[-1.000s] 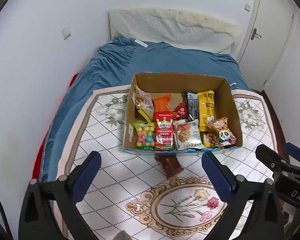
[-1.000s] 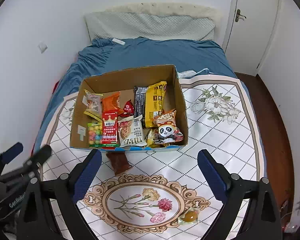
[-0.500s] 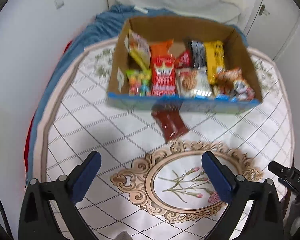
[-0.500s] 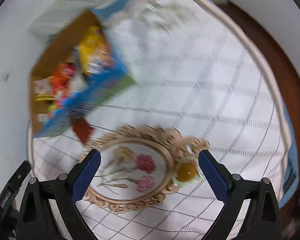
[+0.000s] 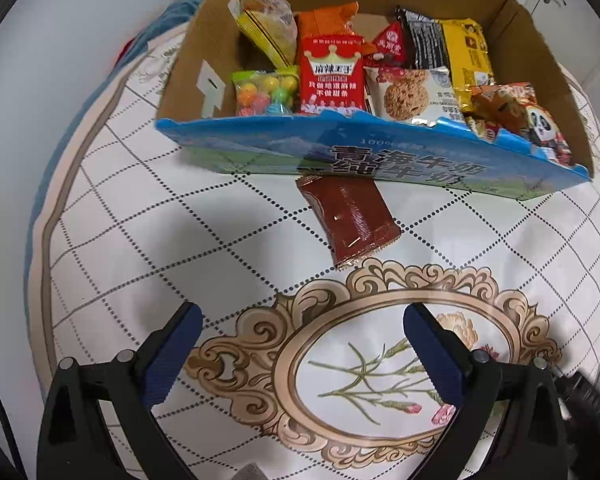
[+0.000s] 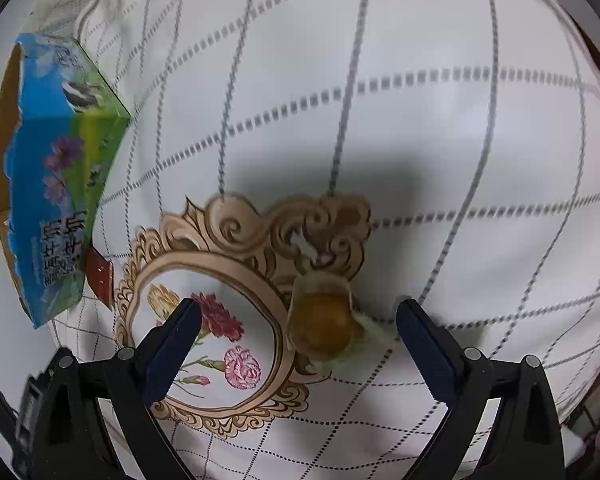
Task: Organize snacks
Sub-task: 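Grasp the brown sauce packet with left tool while right tool grasps round yellow pastry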
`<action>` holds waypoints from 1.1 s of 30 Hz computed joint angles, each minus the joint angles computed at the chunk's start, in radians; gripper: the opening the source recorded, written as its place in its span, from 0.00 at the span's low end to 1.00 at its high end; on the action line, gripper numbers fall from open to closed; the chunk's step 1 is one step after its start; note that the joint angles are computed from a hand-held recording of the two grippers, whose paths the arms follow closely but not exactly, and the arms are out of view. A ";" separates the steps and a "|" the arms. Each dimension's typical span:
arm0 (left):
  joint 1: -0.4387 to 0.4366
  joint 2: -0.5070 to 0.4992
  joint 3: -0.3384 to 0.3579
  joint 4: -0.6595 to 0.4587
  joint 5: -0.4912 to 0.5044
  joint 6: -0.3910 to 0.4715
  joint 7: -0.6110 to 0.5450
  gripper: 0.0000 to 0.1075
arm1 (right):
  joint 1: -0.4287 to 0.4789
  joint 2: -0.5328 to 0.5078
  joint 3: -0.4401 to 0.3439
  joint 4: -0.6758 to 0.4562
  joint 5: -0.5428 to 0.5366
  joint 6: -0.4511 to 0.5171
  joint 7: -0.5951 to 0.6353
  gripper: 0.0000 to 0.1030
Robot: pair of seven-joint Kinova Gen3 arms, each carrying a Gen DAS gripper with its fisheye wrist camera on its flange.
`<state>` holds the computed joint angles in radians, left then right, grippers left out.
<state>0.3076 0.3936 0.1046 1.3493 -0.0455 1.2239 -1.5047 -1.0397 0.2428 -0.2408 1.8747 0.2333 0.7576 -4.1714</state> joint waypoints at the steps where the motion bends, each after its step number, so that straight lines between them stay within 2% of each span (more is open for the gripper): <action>1: 0.003 0.012 -0.001 -0.011 -0.002 0.007 0.007 0.96 | 0.003 0.007 -0.001 0.006 -0.003 -0.018 0.003 0.97; 3: 0.007 0.032 -0.002 -0.030 -0.001 0.015 0.016 0.96 | -0.004 0.037 0.002 -0.004 -0.009 -0.038 0.001 0.95; 8: 0.029 0.114 -0.014 -0.112 -0.012 0.047 0.068 0.96 | -0.040 0.084 0.033 -0.051 -0.018 0.032 -0.022 0.82; 14: 0.022 0.261 -0.011 -0.276 0.047 0.149 0.126 0.96 | -0.084 0.097 0.045 -0.072 -0.006 0.085 -0.105 0.66; 19: 0.017 0.381 -0.013 -0.405 0.100 0.238 0.191 0.96 | -0.082 0.111 0.044 -0.095 -0.007 0.099 -0.120 0.65; 21: 0.029 0.391 -0.023 -0.413 0.089 0.219 0.204 0.95 | -0.084 0.097 0.042 -0.074 -0.009 0.093 -0.132 0.65; 22: 0.041 0.388 -0.026 -0.412 0.073 0.210 0.199 0.93 | -0.079 0.096 0.040 -0.072 -0.010 0.093 -0.129 0.65; 24: 0.062 0.371 -0.032 -0.387 0.045 0.172 0.188 0.78 | -0.071 0.096 0.035 -0.074 -0.014 0.099 -0.113 0.65; 25: 0.067 0.359 -0.034 -0.367 0.037 0.152 0.186 0.62 | -0.061 0.097 0.033 -0.082 -0.019 0.108 -0.096 0.65; 26: 0.067 0.352 -0.031 -0.354 0.035 0.142 0.181 0.52 | -0.058 0.099 0.031 -0.087 -0.023 0.113 -0.086 0.64; 33: 0.073 0.239 -0.026 -0.173 0.001 0.062 0.151 0.49 | -0.068 0.117 0.038 -0.120 -0.023 0.123 -0.060 0.56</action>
<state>0.3809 0.6329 0.0783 1.1763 -0.0447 1.2861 -1.3541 -1.1074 0.3601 -0.2024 1.7546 0.2105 0.8805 -4.2311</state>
